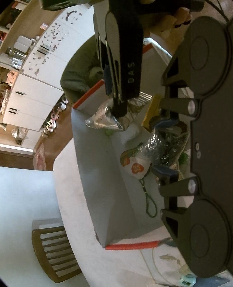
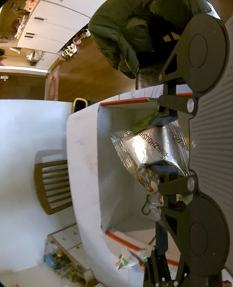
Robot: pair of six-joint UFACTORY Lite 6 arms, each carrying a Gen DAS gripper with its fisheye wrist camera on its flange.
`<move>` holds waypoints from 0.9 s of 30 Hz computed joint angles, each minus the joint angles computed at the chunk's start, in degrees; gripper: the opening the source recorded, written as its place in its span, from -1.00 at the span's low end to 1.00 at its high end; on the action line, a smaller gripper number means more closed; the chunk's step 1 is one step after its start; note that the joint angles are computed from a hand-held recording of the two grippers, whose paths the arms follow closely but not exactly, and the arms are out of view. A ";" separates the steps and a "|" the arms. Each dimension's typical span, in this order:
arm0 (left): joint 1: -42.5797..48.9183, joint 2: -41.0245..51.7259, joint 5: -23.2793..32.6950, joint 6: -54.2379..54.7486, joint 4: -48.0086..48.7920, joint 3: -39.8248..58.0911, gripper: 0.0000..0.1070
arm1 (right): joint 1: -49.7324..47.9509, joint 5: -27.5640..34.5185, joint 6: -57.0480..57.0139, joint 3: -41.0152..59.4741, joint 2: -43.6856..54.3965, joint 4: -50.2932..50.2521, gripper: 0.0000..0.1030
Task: Organize objects
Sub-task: 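Carry the dark bag and foil packet over the shoebox with both tools, then release the dark bag with left tool while right tool releases the foil packet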
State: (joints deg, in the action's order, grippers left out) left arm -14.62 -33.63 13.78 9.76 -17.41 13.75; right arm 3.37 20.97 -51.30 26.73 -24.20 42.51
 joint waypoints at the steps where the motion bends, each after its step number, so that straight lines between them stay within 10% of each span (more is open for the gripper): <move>1: -1.06 1.99 -1.23 -3.26 2.68 0.69 -0.19 | 0.13 -0.59 -1.14 0.34 1.34 0.80 -0.14; 13: -3.91 18.28 -7.71 -17.84 17.06 6.47 -0.19 | 3.33 -5.88 -14.16 4.44 15.09 11.98 -0.13; 27: -3.73 27.55 -7.96 3.71 -5.42 11.08 -0.13 | 2.12 -3.39 -19.27 5.92 17.46 15.05 -0.10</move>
State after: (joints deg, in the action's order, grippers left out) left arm -18.35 -6.08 5.82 13.48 -22.83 24.83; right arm 5.49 17.58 -70.58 32.64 -6.73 57.56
